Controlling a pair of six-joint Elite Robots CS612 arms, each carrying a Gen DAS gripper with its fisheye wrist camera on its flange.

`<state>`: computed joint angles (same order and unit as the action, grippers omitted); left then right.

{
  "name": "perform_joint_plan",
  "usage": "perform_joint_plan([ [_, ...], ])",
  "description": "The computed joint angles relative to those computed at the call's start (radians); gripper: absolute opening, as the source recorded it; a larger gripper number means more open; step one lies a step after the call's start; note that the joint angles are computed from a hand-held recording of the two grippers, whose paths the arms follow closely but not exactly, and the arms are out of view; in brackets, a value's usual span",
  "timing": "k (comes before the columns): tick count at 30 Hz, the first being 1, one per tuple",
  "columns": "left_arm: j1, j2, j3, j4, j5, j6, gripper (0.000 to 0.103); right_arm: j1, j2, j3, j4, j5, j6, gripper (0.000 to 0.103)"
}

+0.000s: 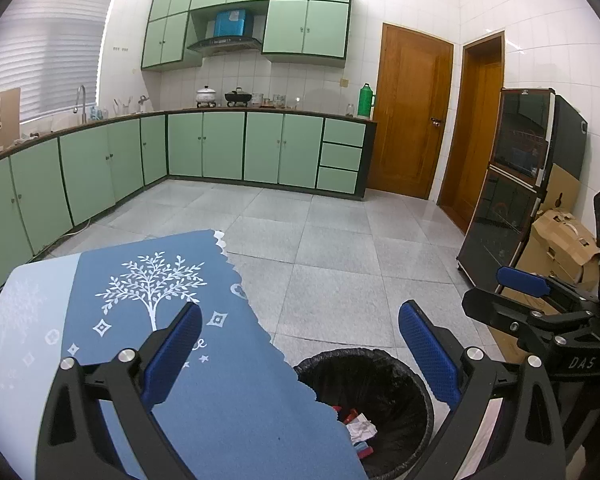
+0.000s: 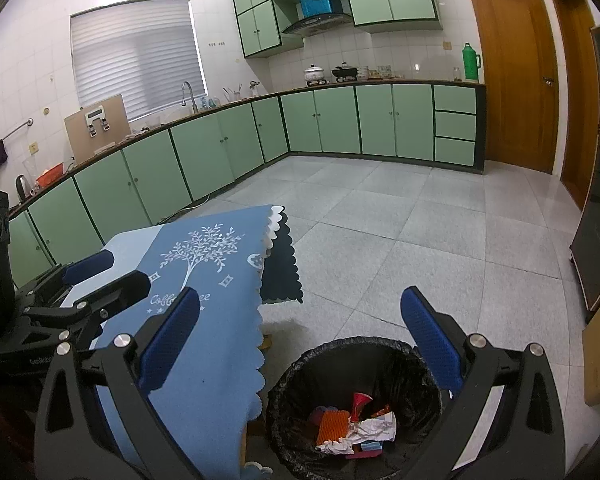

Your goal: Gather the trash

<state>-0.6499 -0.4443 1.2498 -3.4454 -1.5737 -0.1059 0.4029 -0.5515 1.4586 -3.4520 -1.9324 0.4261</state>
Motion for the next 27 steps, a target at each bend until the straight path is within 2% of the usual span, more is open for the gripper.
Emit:
perform_joint_plan([
  [27,0.002,0.000,-0.007,0.024,0.001,-0.010,0.097,-0.004,0.002,-0.005,0.012,0.013,0.009,0.098],
])
